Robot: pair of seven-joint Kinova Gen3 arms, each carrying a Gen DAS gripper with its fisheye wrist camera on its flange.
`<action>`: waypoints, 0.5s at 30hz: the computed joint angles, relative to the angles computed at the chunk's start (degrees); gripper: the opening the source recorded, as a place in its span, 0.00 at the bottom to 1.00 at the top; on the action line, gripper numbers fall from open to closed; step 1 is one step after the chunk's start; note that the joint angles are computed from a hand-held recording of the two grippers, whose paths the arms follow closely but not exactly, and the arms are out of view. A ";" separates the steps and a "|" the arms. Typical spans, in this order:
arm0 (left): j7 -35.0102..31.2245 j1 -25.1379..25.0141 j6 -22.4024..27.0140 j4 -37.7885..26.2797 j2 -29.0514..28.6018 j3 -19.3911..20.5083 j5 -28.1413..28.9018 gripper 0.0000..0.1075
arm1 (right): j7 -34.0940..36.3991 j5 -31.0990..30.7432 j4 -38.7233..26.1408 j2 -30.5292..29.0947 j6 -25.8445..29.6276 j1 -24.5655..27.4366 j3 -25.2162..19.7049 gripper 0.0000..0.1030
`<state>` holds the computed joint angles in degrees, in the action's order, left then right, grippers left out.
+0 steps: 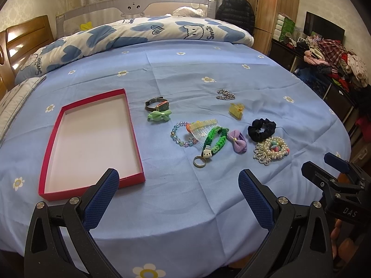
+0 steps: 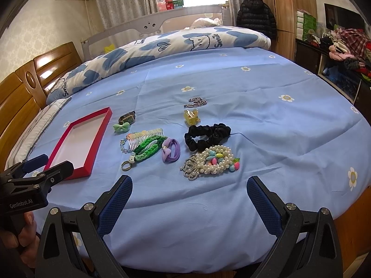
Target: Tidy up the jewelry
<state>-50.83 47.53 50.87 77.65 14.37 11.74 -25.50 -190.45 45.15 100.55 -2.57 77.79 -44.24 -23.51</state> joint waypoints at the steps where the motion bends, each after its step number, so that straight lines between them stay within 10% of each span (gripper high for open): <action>1: 0.16 0.16 0.13 -0.22 0.15 -0.02 -0.15 0.96 | 0.14 -0.08 0.01 -0.05 -0.01 0.02 0.04 0.97; 15: -0.68 -0.65 -0.08 0.43 -0.44 0.32 0.67 0.96 | 0.76 -0.27 -0.13 -0.16 -0.25 0.32 0.10 0.97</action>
<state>-51.50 46.88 50.79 78.07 13.92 12.06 -24.83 -189.69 44.88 100.42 -2.73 77.54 -43.92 -23.41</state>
